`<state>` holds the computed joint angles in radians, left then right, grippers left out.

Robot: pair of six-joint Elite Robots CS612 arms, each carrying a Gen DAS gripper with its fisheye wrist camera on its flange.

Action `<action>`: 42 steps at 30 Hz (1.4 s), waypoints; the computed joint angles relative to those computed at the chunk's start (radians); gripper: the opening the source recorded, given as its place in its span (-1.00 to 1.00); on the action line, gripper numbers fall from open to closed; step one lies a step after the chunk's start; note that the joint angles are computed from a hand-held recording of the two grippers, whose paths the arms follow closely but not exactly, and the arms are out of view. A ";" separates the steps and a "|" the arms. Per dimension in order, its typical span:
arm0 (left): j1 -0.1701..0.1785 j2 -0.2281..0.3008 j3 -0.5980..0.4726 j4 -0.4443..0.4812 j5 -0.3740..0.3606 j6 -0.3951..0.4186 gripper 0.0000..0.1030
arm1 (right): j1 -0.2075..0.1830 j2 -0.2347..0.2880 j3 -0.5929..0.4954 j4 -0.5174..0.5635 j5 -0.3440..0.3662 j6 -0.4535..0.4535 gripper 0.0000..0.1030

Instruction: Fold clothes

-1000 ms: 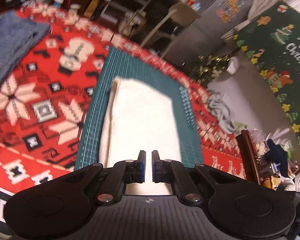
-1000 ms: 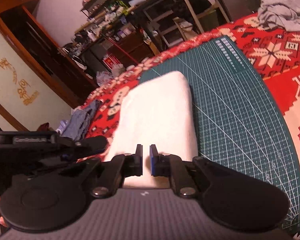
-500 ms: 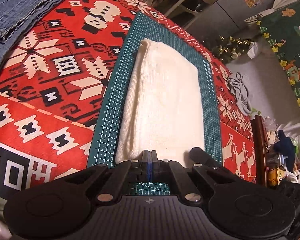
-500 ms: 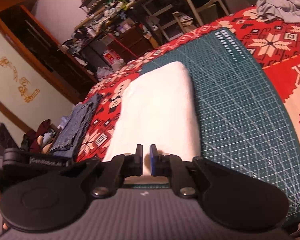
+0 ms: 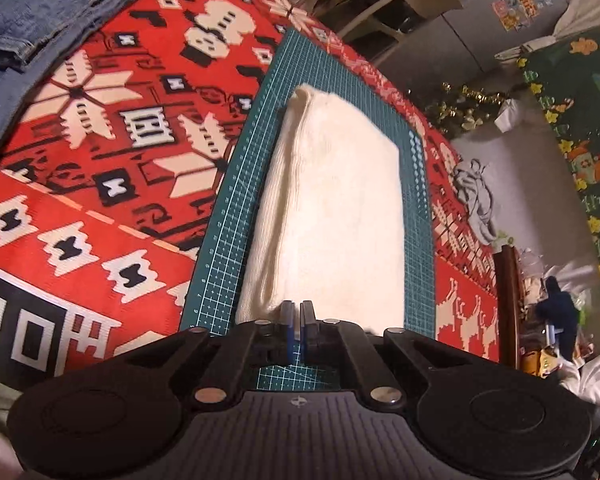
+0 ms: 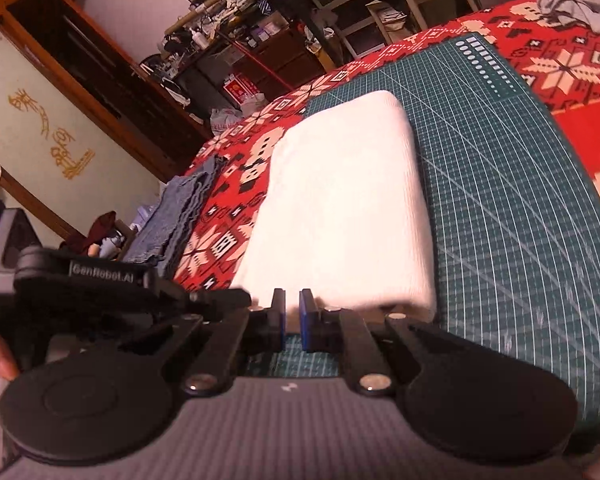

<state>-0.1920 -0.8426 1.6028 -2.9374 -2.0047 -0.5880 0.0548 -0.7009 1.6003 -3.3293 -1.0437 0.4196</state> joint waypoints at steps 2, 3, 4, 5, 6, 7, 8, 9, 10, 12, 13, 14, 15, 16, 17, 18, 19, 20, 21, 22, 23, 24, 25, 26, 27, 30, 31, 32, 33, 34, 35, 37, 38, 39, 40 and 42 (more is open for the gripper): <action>0.007 0.002 0.005 -0.030 -0.013 -0.038 -0.92 | -0.005 0.005 0.012 -0.041 0.035 0.082 -0.79; 0.010 0.004 0.007 -0.043 -0.019 -0.060 -0.90 | -0.010 0.011 0.018 -0.071 0.056 0.146 -0.66; 0.014 0.006 0.007 -0.052 -0.023 -0.083 -0.82 | -0.013 0.020 0.023 -0.109 0.070 0.215 -0.54; 0.017 0.008 0.007 -0.060 -0.026 -0.106 -0.75 | -0.015 0.032 0.023 -0.150 0.077 0.287 -0.43; 0.020 0.011 0.007 -0.068 -0.030 -0.128 -0.73 | -0.018 0.044 0.022 -0.189 0.083 0.358 -0.43; 0.021 0.010 0.007 -0.067 -0.026 -0.138 -0.66 | -0.021 0.056 0.019 -0.220 0.095 0.420 -0.43; 0.019 0.007 0.007 -0.057 -0.014 -0.135 -0.59 | -0.024 0.067 0.014 -0.245 0.104 0.476 -0.43; 0.018 0.004 0.008 -0.046 -0.002 -0.132 -0.59 | -0.026 0.074 0.012 -0.260 0.109 0.518 -0.43; 0.017 0.003 0.008 -0.039 0.003 -0.128 -0.59 | -0.026 0.080 0.009 -0.267 0.112 0.552 -0.43; 0.016 0.004 0.004 -0.026 0.000 -0.117 -0.59 | -0.026 0.094 0.002 -0.288 0.115 0.611 -0.43; 0.015 0.005 0.002 -0.018 0.001 -0.115 -0.59 | -0.025 0.101 -0.003 -0.301 0.118 0.640 -0.43; 0.015 0.007 0.001 -0.016 0.000 -0.117 -0.60 | -0.025 0.109 -0.008 -0.315 0.120 0.669 -0.43; 0.015 0.010 0.000 -0.014 -0.002 -0.118 -0.65 | -0.023 0.117 -0.016 -0.329 0.120 0.694 -0.43; 0.015 0.012 -0.001 -0.012 -0.004 -0.122 -0.79 | -0.021 0.122 -0.021 -0.333 0.118 0.713 -0.43; 0.015 0.013 0.000 -0.013 -0.005 -0.128 -0.81 | -0.019 0.128 -0.026 -0.337 0.115 0.731 -0.44; 0.016 0.013 0.001 -0.016 -0.006 -0.134 -0.82 | -0.014 0.135 -0.038 -0.336 0.112 0.748 -0.44; 0.017 0.013 0.002 -0.019 -0.009 -0.139 -0.84 | -0.009 0.142 -0.049 -0.334 0.110 0.765 -0.44; 0.018 0.013 0.003 -0.021 -0.013 -0.143 -0.85 | -0.003 0.148 -0.059 -0.332 0.107 0.784 -0.44; 0.019 0.013 0.003 -0.024 -0.016 -0.148 -0.85 | 0.002 0.157 -0.069 -0.337 0.104 0.809 -0.44; 0.020 0.013 0.004 -0.027 -0.020 -0.152 -0.85 | 0.007 0.168 -0.079 -0.351 0.100 0.839 -0.44; 0.021 0.013 0.004 -0.027 -0.023 -0.156 -0.85 | 0.011 0.178 -0.090 -0.365 0.095 0.870 -0.44; 0.022 0.014 0.004 -0.023 -0.027 -0.159 -0.85 | 0.015 0.189 -0.100 -0.385 0.090 0.904 -0.44; 0.022 0.014 0.003 -0.021 -0.029 -0.161 -0.85 | 0.020 0.198 -0.106 -0.408 0.082 0.939 -0.44; 0.023 0.014 0.003 -0.020 -0.031 -0.161 -0.85 | 0.024 0.206 -0.115 -0.422 0.072 0.966 -0.44; 0.023 0.015 0.002 -0.019 -0.033 -0.161 -0.85 | 0.028 0.214 -0.124 -0.426 0.063 0.982 -0.47; 0.025 0.016 0.000 -0.016 -0.038 -0.162 -0.85 | 0.041 0.221 -0.135 -0.419 0.019 0.987 -0.80; 0.025 0.016 0.000 -0.015 -0.040 -0.163 -0.85 | 0.044 0.220 -0.135 -0.417 -0.001 0.982 -0.87; 0.025 0.017 -0.001 -0.013 -0.041 -0.163 -0.85 | 0.047 0.217 -0.133 -0.414 -0.023 0.974 -0.89; 0.026 0.017 -0.001 -0.012 -0.043 -0.163 -0.85 | 0.050 0.214 -0.131 -0.411 -0.044 0.967 -0.89; 0.026 0.017 -0.001 -0.012 -0.043 -0.164 -0.85 | 0.053 0.211 -0.129 -0.408 -0.066 0.959 -0.89; 0.026 0.017 -0.001 -0.011 -0.044 -0.165 -0.85 | 0.055 0.206 -0.124 -0.401 -0.089 0.951 -0.89; 0.027 0.017 -0.002 -0.009 -0.045 -0.166 -0.85 | 0.053 0.192 -0.103 -0.408 -0.122 0.937 -0.89; 0.027 0.017 -0.003 -0.008 -0.045 -0.166 -0.85 | 0.053 0.182 -0.090 -0.404 -0.140 0.926 -0.89; 0.026 0.017 -0.003 -0.006 -0.044 -0.165 -0.85 | 0.053 0.176 -0.083 -0.402 -0.156 0.920 -0.89; 0.026 0.017 -0.003 -0.004 -0.043 -0.163 -0.85 | 0.053 0.169 -0.075 -0.397 -0.171 0.914 -0.89; 0.026 0.016 -0.003 0.000 -0.040 -0.160 -0.85 | 0.050 0.142 -0.047 -0.361 -0.196 0.905 -0.88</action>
